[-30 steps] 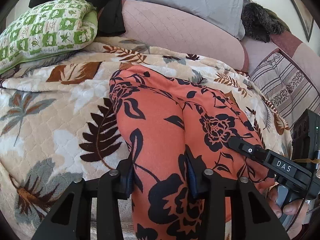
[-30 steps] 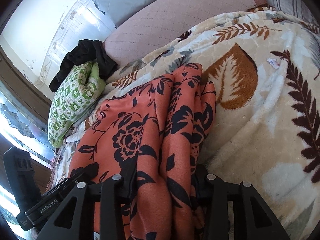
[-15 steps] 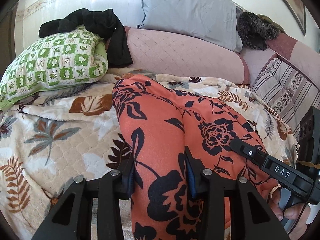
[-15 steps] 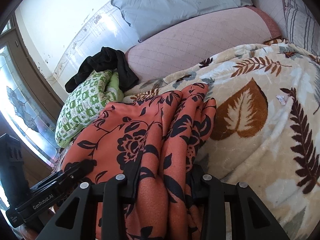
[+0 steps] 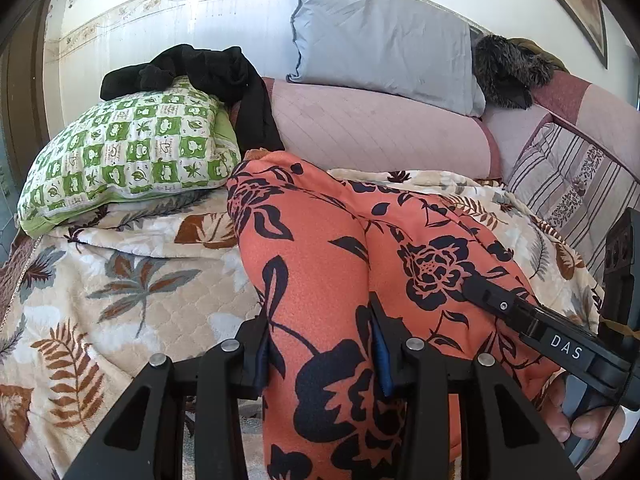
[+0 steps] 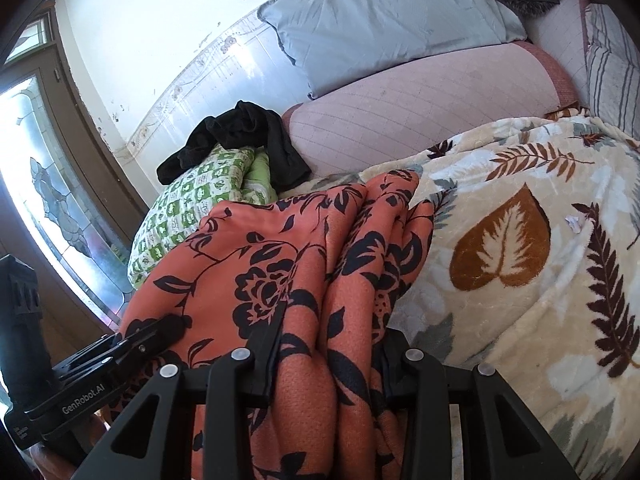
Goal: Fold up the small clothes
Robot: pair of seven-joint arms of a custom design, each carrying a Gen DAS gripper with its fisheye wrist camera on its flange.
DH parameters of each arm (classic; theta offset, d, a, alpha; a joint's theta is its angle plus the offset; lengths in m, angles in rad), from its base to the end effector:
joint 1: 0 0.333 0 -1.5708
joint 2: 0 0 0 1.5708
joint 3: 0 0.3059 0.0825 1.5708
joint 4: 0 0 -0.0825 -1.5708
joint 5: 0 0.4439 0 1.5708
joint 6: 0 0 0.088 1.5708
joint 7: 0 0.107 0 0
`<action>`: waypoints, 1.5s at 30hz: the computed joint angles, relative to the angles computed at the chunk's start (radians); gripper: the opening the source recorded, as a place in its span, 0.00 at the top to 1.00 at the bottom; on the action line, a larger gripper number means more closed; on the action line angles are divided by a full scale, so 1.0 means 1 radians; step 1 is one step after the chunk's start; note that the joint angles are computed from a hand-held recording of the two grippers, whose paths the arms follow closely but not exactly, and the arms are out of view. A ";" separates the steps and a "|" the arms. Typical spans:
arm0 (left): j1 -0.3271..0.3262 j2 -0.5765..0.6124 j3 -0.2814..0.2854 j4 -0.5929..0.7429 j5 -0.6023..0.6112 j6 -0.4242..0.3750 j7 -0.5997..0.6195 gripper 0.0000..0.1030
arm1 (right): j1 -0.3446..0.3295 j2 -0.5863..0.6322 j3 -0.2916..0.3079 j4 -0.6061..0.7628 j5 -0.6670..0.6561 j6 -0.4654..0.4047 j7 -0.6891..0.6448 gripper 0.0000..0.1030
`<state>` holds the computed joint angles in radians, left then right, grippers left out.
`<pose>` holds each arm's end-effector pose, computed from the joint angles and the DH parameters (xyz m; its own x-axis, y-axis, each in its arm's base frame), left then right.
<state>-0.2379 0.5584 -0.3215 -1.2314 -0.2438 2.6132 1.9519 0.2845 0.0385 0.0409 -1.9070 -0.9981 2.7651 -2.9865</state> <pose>0.7314 -0.3658 0.5393 -0.6527 -0.7488 0.1150 -0.5283 0.3411 -0.7775 0.6222 0.2473 0.5231 -0.3181 -0.8332 -0.4523 -0.4210 0.5516 -0.7201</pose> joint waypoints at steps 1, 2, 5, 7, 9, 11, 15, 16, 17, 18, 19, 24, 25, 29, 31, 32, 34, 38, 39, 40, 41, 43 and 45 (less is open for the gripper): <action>0.004 -0.009 -0.001 -0.012 -0.002 0.005 0.003 0.59 | 0.003 0.001 0.002 0.005 -0.003 -0.005 0.000 0.63; 0.009 -0.020 -0.002 -0.025 -0.005 0.011 0.007 0.59 | 0.005 0.001 0.004 0.008 -0.008 -0.008 0.003 0.63; 0.028 -0.052 -0.012 -0.069 -0.023 0.034 0.042 0.59 | 0.010 0.000 0.005 0.013 -0.030 -0.009 0.018 0.63; 0.036 -0.075 -0.013 -0.098 -0.033 0.049 0.055 0.59 | 0.012 -0.001 0.005 0.013 -0.045 -0.006 0.030 0.63; 0.045 -0.097 -0.012 -0.129 -0.042 0.063 0.066 0.59 | 0.012 0.001 0.006 0.015 -0.051 -0.003 0.037 0.63; 0.052 -0.118 -0.010 -0.157 -0.050 0.073 0.071 0.59 | 0.015 0.005 0.007 0.020 -0.057 -0.005 0.039 0.63; 0.068 -0.160 -0.007 -0.216 -0.071 0.101 0.085 0.58 | 0.027 0.012 0.010 0.033 -0.071 -0.013 0.049 0.63; 0.071 -0.170 -0.006 -0.228 -0.076 0.106 0.088 0.58 | 0.031 0.012 0.012 0.035 -0.073 -0.016 0.052 0.63; 0.076 -0.181 -0.006 -0.242 -0.083 0.111 0.092 0.59 | 0.035 0.013 0.014 0.039 -0.076 -0.019 0.055 0.63; 0.081 -0.192 -0.007 -0.256 -0.092 0.117 0.097 0.59 | 0.039 0.014 0.015 0.042 -0.077 -0.024 0.056 0.63; 0.085 -0.202 -0.007 -0.269 -0.101 0.121 0.101 0.58 | 0.043 0.015 0.017 0.044 -0.079 -0.027 0.059 0.63; 0.096 -0.252 0.006 -0.328 -0.128 0.133 0.101 0.58 | 0.063 0.014 0.024 0.053 -0.093 -0.047 0.082 0.63; 0.098 -0.264 0.007 -0.343 -0.134 0.139 0.104 0.58 | 0.068 0.014 0.027 0.053 -0.097 -0.053 0.089 0.63; 0.109 -0.318 0.009 -0.413 -0.171 0.158 0.135 0.59 | 0.086 0.005 0.040 0.041 -0.106 -0.078 0.124 0.63; 0.109 -0.343 0.017 -0.445 -0.186 0.157 0.139 0.58 | 0.093 0.000 0.046 0.035 -0.107 -0.087 0.136 0.63; 0.111 -0.355 0.020 -0.459 -0.197 0.155 0.142 0.59 | 0.094 -0.003 0.048 0.032 -0.106 -0.087 0.137 0.63; 0.114 -0.376 0.024 -0.482 -0.226 0.150 0.162 0.58 | 0.100 -0.008 0.054 0.024 -0.108 -0.090 0.148 0.63; 0.112 -0.424 0.038 -0.540 -0.280 0.151 0.200 0.58 | 0.110 -0.023 0.069 0.008 -0.115 -0.106 0.165 0.63; 0.108 -0.437 0.044 -0.557 -0.284 0.155 0.203 0.58 | 0.112 -0.026 0.072 0.004 -0.113 -0.108 0.165 0.63; 0.103 -0.447 0.049 -0.572 -0.287 0.157 0.205 0.58 | 0.113 -0.028 0.076 0.000 -0.109 -0.112 0.163 0.63; 0.099 -0.458 0.054 -0.586 -0.290 0.159 0.207 0.58 | 0.115 -0.030 0.079 -0.004 -0.104 -0.113 0.162 0.63; 0.094 -0.474 0.064 -0.609 -0.300 0.156 0.215 0.58 | 0.118 -0.032 0.084 -0.011 -0.091 -0.114 0.156 0.63; 0.088 -0.487 0.074 -0.628 -0.300 0.149 0.215 0.58 | 0.123 -0.032 0.090 -0.016 -0.075 -0.120 0.144 0.63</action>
<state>-0.1500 0.0715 -0.2470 -1.8595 -0.5433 2.7619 2.1667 0.4071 0.0068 0.1306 -1.9228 -1.0732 2.6452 -2.8425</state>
